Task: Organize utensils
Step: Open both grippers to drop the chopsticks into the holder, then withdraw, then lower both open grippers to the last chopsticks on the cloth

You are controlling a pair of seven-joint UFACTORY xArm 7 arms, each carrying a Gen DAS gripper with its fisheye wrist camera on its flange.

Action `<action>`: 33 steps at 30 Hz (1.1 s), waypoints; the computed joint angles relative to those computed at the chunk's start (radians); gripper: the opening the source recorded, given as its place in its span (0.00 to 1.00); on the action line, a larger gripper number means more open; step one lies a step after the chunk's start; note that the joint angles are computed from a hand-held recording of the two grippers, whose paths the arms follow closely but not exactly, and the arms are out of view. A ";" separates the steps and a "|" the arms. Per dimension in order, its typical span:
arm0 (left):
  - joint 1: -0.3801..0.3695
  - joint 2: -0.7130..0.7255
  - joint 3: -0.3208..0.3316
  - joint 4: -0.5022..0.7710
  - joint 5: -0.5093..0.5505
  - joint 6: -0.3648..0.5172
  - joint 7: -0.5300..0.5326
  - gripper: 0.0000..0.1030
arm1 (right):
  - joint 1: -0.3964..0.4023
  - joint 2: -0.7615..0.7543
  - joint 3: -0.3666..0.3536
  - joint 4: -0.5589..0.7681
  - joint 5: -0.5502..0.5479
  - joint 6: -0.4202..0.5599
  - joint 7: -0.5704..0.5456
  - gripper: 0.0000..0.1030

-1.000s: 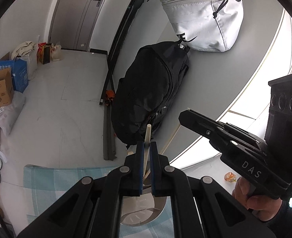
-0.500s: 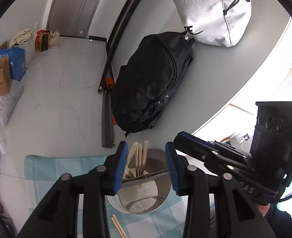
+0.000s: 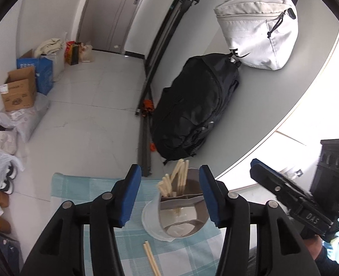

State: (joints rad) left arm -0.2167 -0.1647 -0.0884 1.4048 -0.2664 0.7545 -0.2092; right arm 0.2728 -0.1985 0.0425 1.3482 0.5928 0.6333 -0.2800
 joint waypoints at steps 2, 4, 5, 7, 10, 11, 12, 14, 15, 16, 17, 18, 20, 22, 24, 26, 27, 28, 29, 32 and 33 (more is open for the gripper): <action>0.007 -0.024 -0.011 -0.020 0.044 -0.017 -0.031 0.45 | 0.001 -0.013 0.004 -0.008 -0.003 -0.008 0.004 0.52; 0.016 -0.047 -0.027 -0.036 0.112 -0.030 -0.069 0.45 | 0.004 -0.036 0.009 -0.028 -0.012 -0.030 0.012 0.54; 0.017 -0.057 -0.031 -0.043 0.133 -0.036 -0.079 0.46 | 0.008 -0.048 0.009 -0.038 -0.014 -0.038 0.014 0.57; 0.014 -0.075 -0.032 -0.056 0.147 -0.039 -0.089 0.53 | 0.019 -0.071 0.007 -0.061 -0.013 -0.060 0.011 0.59; 0.014 -0.105 -0.037 -0.084 0.169 -0.054 -0.115 0.60 | 0.029 -0.108 0.009 -0.095 -0.035 -0.087 0.033 0.61; 0.017 -0.113 -0.041 -0.087 0.186 -0.048 -0.122 0.60 | 0.036 -0.117 0.005 -0.104 -0.033 -0.089 0.037 0.62; 0.019 -0.120 -0.046 -0.089 0.204 -0.038 -0.131 0.60 | 0.040 -0.129 0.005 -0.115 -0.038 -0.093 0.049 0.62; 0.021 -0.140 -0.054 -0.106 0.230 -0.041 -0.144 0.60 | 0.047 -0.155 0.006 -0.141 -0.052 -0.104 0.065 0.66; 0.024 -0.153 -0.061 -0.118 0.246 -0.047 -0.157 0.60 | 0.052 -0.168 0.004 -0.154 -0.058 -0.110 0.070 0.66; 0.023 -0.162 -0.063 -0.125 0.253 -0.049 -0.161 0.60 | 0.060 -0.178 0.000 -0.165 -0.060 -0.118 0.069 0.66; 0.023 -0.171 -0.067 -0.133 0.263 -0.051 -0.166 0.60 | 0.068 -0.191 -0.003 -0.178 -0.062 -0.125 0.069 0.66; 0.019 -0.179 -0.069 -0.141 0.266 -0.055 -0.166 0.60 | 0.068 -0.204 0.001 -0.193 -0.076 -0.132 0.078 0.67; 0.017 -0.196 -0.078 -0.156 0.282 -0.055 -0.169 0.60 | 0.070 -0.225 0.004 -0.219 -0.101 -0.148 0.098 0.71; 0.018 -0.213 -0.090 -0.176 0.303 -0.061 -0.180 0.60 | 0.079 -0.255 0.003 -0.255 -0.111 -0.167 0.114 0.76; 0.015 -0.228 -0.099 -0.201 0.314 -0.069 -0.189 0.60 | 0.084 -0.282 0.003 -0.292 -0.127 -0.188 0.133 0.79; 0.016 -0.242 -0.106 -0.221 0.326 -0.069 -0.200 0.60 | 0.093 -0.304 -0.001 -0.323 -0.140 -0.197 0.150 0.82; 0.014 -0.249 -0.108 -0.236 0.329 -0.077 -0.203 0.60 | 0.098 -0.315 -0.002 -0.340 -0.147 -0.201 0.156 0.82; 0.013 -0.256 -0.110 -0.250 0.334 -0.081 -0.205 0.60 | 0.098 -0.325 -0.001 -0.357 -0.157 -0.205 0.163 0.83; 0.015 -0.264 -0.117 -0.267 0.343 -0.087 -0.211 0.60 | 0.098 -0.336 0.002 -0.376 -0.169 -0.207 0.172 0.83; 0.010 -0.286 -0.123 -0.313 0.354 -0.109 -0.214 0.61 | 0.106 -0.361 0.007 -0.424 -0.196 -0.219 0.192 0.84; 0.011 -0.296 -0.126 -0.336 0.356 -0.119 -0.222 0.61 | 0.110 -0.368 0.009 -0.439 -0.205 -0.215 0.199 0.84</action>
State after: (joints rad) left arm -0.2057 -0.4602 -0.2139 1.0691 0.0894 0.6353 -0.4311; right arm 0.3828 -0.5668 0.0516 0.9093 0.3877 0.4186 -0.0807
